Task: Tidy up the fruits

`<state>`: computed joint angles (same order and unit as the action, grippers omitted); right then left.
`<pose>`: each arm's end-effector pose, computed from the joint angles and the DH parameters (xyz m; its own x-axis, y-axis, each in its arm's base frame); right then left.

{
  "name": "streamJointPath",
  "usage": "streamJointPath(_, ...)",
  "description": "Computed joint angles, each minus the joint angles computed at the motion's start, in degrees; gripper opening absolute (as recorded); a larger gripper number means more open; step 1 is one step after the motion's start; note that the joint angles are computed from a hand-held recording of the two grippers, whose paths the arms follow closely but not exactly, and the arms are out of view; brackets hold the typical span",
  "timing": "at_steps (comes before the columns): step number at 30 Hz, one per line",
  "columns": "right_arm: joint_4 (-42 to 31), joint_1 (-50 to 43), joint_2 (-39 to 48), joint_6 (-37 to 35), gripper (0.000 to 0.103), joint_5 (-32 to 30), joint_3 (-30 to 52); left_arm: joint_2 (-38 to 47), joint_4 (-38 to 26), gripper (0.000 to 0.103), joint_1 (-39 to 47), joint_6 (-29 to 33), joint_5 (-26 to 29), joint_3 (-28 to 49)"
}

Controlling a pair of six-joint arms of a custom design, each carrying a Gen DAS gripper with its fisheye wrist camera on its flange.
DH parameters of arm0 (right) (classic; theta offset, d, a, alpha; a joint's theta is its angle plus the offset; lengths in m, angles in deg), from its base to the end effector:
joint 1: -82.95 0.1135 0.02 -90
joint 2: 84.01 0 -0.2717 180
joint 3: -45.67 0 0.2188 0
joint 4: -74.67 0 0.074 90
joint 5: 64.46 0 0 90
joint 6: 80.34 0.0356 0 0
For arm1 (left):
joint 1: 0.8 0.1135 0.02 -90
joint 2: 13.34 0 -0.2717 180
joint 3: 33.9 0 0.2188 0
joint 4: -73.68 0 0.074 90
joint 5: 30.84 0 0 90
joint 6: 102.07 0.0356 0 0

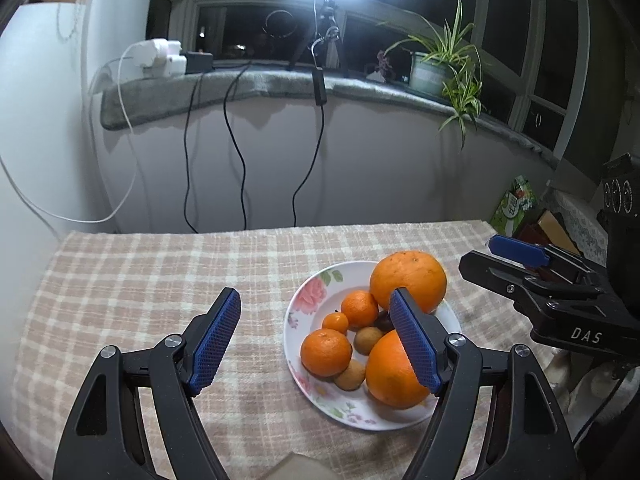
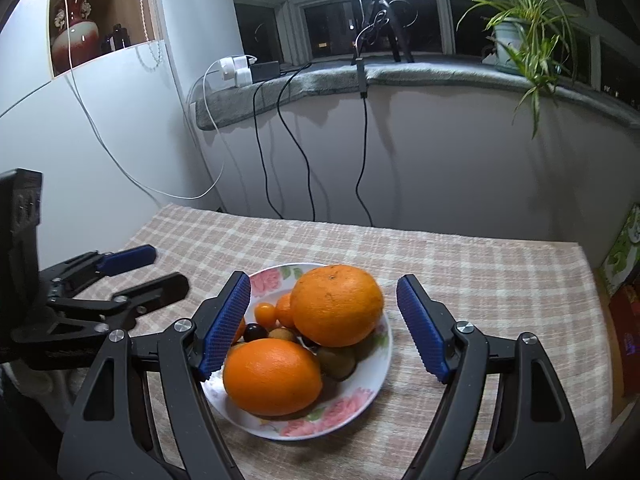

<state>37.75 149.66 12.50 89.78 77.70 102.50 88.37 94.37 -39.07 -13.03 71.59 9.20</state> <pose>0.1213 0.2106 0.1505 -0.5498 0.2513 -0.7966 0.2946 0.9507 0.0965 0.2111 -0.1763 0.1259 -0.4948 0.3695 -0.7865 0.7300 0.6678 -0.1455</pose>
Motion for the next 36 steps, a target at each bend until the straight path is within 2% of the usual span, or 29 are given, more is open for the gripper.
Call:
streamJointPath(1, -1.28, 0.53, 0.02, 0.96, 0.08, 0.31, 0.36, -0.66, 0.38, 0.077, -0.18, -0.16, -0.48, -0.65)
streamJointPath(2, -3.05, 1.22, 0.16, 2.41, 0.089, 0.77, 0.91, -1.39, 0.66, 0.077, -0.27, -0.34, -0.9, -1.28)
streamJointPath(4, -7.24, 3.1, 0.51, 6.31, 0.098, 2.59, 1.92, -2.56, 1.03, 0.077, -0.64, -0.8, -1.67, -2.35)
streamJointPath(9, -17.22, 5.93, 1.84, 13.75, 0.098, 4.64, 5.11, -4.79, 1.8, 0.077, -1.28, -1.77, -2.95, -4.5)
streamJointPath(17, -25.45, 8.66, 2.14, 22.64, 0.099, 5.05, 6.12, -7.24, 1.52, 0.079, -2.33, -2.27, -3.85, -5.97)
streamJointPath(18, -25.85, 8.74, 2.06, 23.19, 0.099, 5.0, 6.03, -7.35, 1.46, 0.082, -2.38, -2.24, -3.86, -6.0)
streamJointPath(36, -25.5, 8.38, 1.75, 22.99, 0.099, 4.29, 5.57, -8.03, 1.39, 0.082, -3.71, -1.99, -5.28, -6.5)
